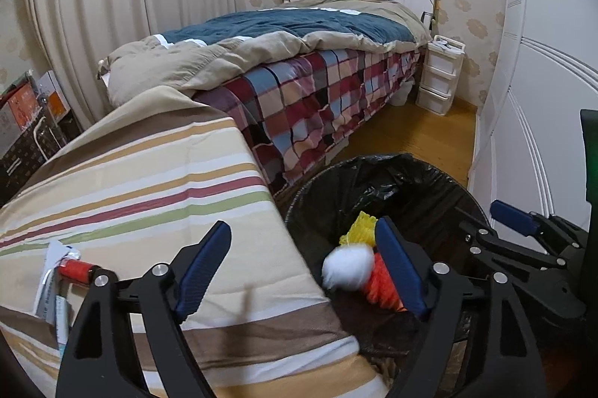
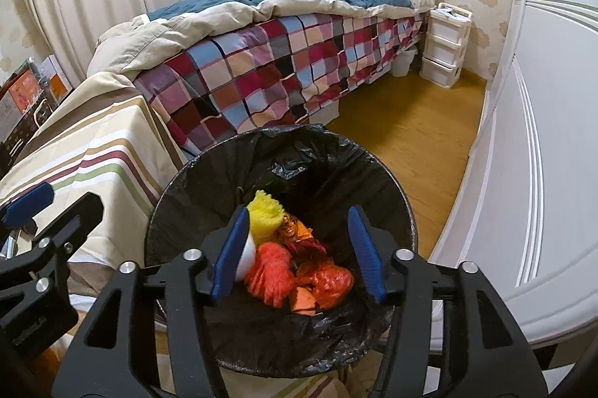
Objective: Collect trash
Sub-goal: 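Open both tools to drop the ribbon and white bag into the bin, then move both tools back toward the lavender cloth and toothpaste tube on the bed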
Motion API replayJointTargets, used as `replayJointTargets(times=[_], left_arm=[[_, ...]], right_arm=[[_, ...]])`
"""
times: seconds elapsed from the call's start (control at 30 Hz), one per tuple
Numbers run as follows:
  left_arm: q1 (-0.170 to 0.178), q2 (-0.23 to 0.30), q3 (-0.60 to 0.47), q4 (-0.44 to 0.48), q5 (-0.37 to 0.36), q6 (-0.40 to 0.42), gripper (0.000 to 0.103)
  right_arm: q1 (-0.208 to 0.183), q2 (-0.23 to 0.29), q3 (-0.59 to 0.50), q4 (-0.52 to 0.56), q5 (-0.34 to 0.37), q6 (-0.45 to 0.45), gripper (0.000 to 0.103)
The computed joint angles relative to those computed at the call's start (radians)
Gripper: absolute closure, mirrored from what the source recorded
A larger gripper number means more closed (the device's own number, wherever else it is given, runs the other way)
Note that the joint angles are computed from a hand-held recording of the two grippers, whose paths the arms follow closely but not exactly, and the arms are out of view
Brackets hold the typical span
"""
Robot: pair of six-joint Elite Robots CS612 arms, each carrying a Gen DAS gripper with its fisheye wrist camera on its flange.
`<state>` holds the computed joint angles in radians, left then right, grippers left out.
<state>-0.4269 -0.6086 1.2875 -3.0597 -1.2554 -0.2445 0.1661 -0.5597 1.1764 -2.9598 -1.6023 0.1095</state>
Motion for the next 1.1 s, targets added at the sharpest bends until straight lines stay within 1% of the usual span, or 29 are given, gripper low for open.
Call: replayJointTargets(times=[0.07,0.2,0.37,0.6,0.8,1.1], left_arm=[[-0.002,-0.008,0.017,-0.013,0.022,0.005,0.02],[0.0,-0.027,0.052,-0.027,0.036,-0.004,0.019],[0.007,-0.06,0.11,-0.043,0.046,-0.035,0.018],[0.018,-0.112,0.199,-0.078,0.073,-0.073,0.018],[0.03,-0.158,0.285,-0.111,0.112,-0.114,0.018],[0.061,-0.215,0.4,-0.115,0.176,-0.19,0.018]], right_arm=[[0.002,-0.006,0.01,-0.01,-0.005,0.002,0.042],[0.007,-0.02,0.034,-0.028,-0.005,0.004,0.036],[0.016,-0.038,0.064,-0.045,0.005,0.005,0.035],[0.034,-0.061,0.102,-0.06,0.045,0.001,0.034],[0.062,-0.075,0.122,-0.06,0.079,-0.028,0.034],[0.109,-0.079,0.122,-0.03,0.136,-0.085,0.033]])
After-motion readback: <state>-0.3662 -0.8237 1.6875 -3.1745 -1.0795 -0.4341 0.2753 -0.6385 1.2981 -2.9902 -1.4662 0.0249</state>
